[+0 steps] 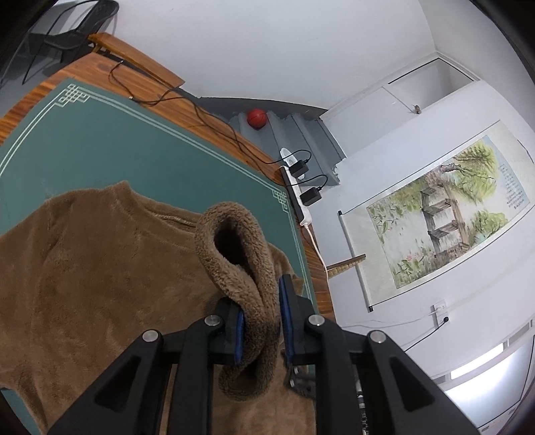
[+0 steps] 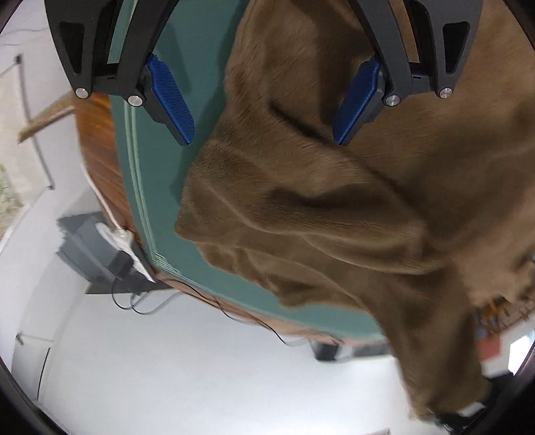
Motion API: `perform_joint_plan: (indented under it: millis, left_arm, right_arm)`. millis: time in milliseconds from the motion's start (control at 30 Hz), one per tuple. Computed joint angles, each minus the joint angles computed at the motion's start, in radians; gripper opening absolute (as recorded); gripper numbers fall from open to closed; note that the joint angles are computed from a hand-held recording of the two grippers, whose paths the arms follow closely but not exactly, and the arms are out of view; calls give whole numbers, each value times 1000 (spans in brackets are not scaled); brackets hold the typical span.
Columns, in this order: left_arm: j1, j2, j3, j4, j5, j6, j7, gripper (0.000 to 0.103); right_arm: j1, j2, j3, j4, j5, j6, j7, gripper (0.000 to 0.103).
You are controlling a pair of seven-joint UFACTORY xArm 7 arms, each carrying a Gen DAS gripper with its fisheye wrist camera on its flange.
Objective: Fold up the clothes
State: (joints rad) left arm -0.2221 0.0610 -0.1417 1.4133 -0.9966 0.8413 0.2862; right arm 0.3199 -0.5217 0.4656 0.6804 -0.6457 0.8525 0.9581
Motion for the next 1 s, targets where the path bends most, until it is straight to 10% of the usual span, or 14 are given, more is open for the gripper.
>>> perform_joint_plan:
  millis: [233, 500, 800, 1000]
  left_arm:
    - [54, 1, 40, -98, -33, 16, 21, 21]
    - [98, 20, 46, -219, -36, 70, 34, 23]
    - [113, -27, 66, -308, -75, 82, 90, 38]
    - [108, -34, 67, -328, -118, 115, 127, 59]
  right_arm:
    - [-32, -208, -52, -135, 51, 41, 131, 88]
    - [-55, -232, -46, -156, 145, 16, 28, 93]
    - [48, -379, -132, -215, 343, -141, -113, 94]
    - [-55, -321, -40, -144, 359, -228, -103, 96]
